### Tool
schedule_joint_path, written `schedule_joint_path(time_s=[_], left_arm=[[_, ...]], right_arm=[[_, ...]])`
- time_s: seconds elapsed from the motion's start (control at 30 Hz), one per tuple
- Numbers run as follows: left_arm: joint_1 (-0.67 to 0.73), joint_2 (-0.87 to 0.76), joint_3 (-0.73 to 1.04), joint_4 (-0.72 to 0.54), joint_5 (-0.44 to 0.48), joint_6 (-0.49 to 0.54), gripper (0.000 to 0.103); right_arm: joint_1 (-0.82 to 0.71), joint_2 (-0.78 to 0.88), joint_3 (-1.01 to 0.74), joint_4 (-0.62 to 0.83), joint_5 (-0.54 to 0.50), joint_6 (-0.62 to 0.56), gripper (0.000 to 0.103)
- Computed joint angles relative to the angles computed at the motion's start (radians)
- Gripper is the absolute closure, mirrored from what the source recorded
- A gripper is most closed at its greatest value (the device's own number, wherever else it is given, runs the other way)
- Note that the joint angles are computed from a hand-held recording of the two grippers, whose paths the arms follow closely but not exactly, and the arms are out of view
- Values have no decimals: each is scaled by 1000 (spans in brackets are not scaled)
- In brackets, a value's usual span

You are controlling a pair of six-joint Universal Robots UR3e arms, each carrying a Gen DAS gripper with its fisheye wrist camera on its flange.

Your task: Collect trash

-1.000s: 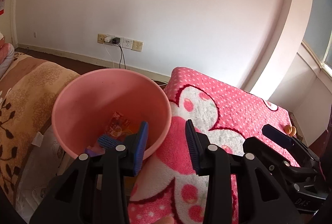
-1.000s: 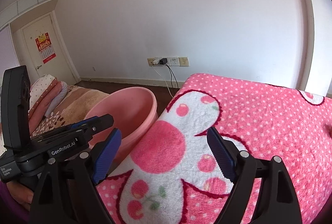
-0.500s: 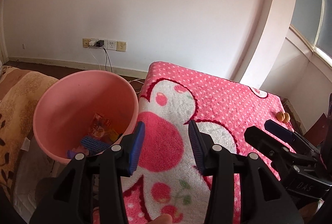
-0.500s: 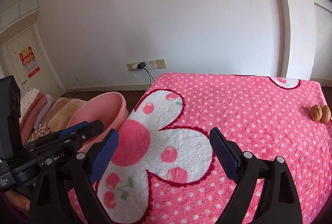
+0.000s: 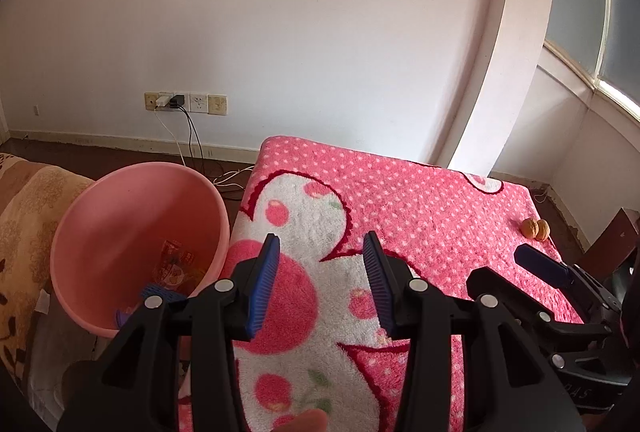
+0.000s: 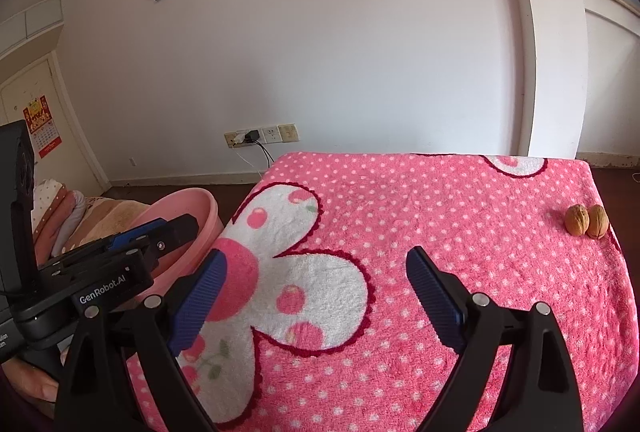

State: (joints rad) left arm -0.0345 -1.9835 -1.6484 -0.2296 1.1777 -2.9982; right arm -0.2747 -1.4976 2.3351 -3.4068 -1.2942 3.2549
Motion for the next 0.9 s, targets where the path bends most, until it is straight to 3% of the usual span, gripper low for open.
schedule_joint_path(time_s=[0.9], left_arm=[[-56, -45, 47, -7, 18, 7, 59]], right_arm=[[-71, -86, 64, 7, 14, -2, 14]])
